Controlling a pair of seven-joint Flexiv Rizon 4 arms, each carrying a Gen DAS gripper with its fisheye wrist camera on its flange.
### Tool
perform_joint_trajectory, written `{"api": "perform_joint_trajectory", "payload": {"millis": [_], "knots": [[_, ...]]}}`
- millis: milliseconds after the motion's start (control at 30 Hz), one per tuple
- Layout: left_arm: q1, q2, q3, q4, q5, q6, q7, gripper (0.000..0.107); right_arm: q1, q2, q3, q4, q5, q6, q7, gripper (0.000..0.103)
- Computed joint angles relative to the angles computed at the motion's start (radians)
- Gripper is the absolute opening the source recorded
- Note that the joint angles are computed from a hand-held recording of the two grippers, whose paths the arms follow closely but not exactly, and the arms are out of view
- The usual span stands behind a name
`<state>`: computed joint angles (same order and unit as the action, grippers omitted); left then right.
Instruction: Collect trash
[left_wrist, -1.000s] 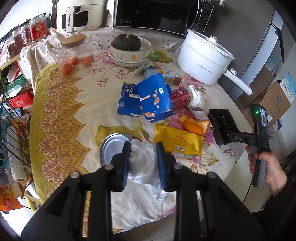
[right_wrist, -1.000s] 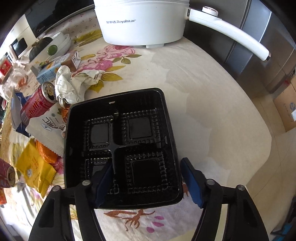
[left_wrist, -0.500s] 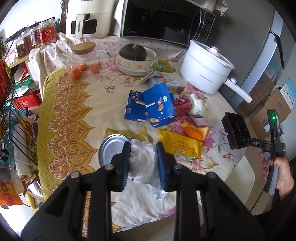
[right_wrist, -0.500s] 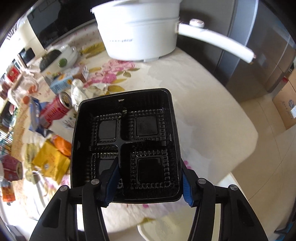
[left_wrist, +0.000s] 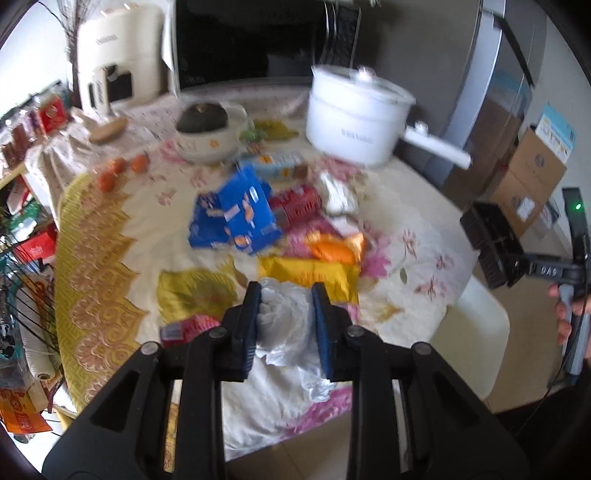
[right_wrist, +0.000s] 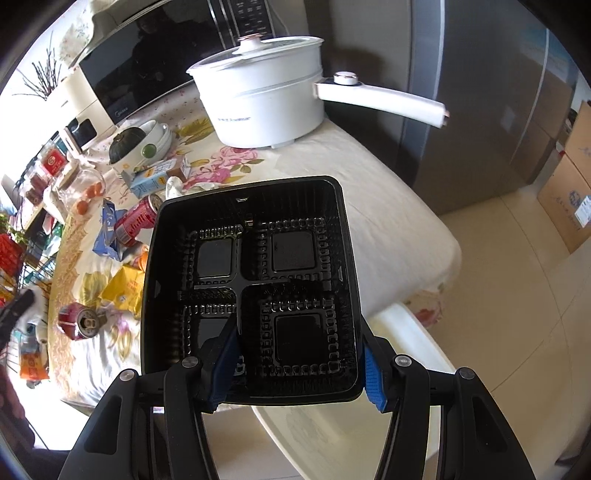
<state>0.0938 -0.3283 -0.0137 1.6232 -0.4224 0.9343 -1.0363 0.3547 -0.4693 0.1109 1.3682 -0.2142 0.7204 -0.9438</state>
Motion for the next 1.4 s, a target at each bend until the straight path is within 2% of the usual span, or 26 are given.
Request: {"api": "perform_joint_trajectory", "payload": {"millis": [67, 100, 133, 200, 300, 367, 533, 700, 967, 1000, 1033, 1067, 1200, 1400], "knots": [[0.004, -0.021, 0.016, -0.045, 0.032, -0.087, -0.039, 0.043, -0.004, 0.016, 0.0, 0.023, 0.0, 0.0, 0.0, 0.059], [0.009, -0.031, 0.023, -0.061, 0.041, -0.119, -0.058, 0.053, -0.006, 0.019, 0.001, 0.027, 0.001, 0.0, -0.001, 0.059], [0.009, -0.034, 0.031, -0.067, 0.059, -0.133, -0.079, 0.069, -0.008, 0.021, 0.001, 0.031, 0.002, -0.001, -0.002, 0.059], [0.001, -0.048, 0.058, -0.092, 0.124, -0.158, -0.14, 0.081, -0.012, 0.025, 0.003, 0.036, 0.007, -0.004, -0.003, 0.059], [-0.002, -0.064, 0.083, -0.108, 0.193, -0.165, -0.224, 0.083, -0.01, 0.017, 0.004, 0.025, 0.007, -0.011, -0.009, 0.059], [0.004, -0.075, 0.083, -0.107, 0.21, -0.162, -0.251, 0.088, -0.006, 0.006, 0.005, 0.01, 0.007, -0.016, -0.015, 0.059], [0.011, -0.124, 0.094, -0.164, 0.259, -0.247, -0.346, 0.094, 0.004, -0.017, 0.011, -0.02, 0.015, -0.029, -0.03, 0.059], [-0.009, -0.149, 0.114, -0.196, 0.358, -0.253, -0.395, 0.095, 0.015, -0.032, 0.012, -0.037, 0.015, -0.045, -0.051, 0.059], [-0.004, -0.175, 0.106, -0.211, 0.379, -0.275, -0.416, 0.096, 0.021, -0.038, 0.008, -0.043, 0.016, -0.061, -0.056, 0.059], [-0.001, -0.174, 0.101, -0.208, 0.372, -0.268, -0.414, 0.093, 0.021, -0.038, 0.008, -0.043, 0.017, -0.061, -0.057, 0.059], [0.008, -0.174, 0.092, -0.204, 0.354, -0.262, -0.401, 0.082, 0.02, -0.037, 0.009, -0.042, 0.018, -0.06, -0.057, 0.059], [0.02, -0.171, 0.08, -0.199, 0.326, -0.266, -0.381, 0.079, 0.019, -0.036, 0.01, -0.041, 0.02, -0.058, -0.058, 0.059], [0.041, -0.15, 0.061, -0.171, 0.256, -0.26, -0.345, 0.079, 0.017, -0.022, 0.011, -0.023, 0.022, -0.042, -0.058, 0.059], [0.05, -0.072, 0.034, -0.083, 0.154, -0.156, -0.275, 0.079, 0.004, 0.016, 0.011, 0.025, 0.024, -0.017, -0.054, 0.059]]}}
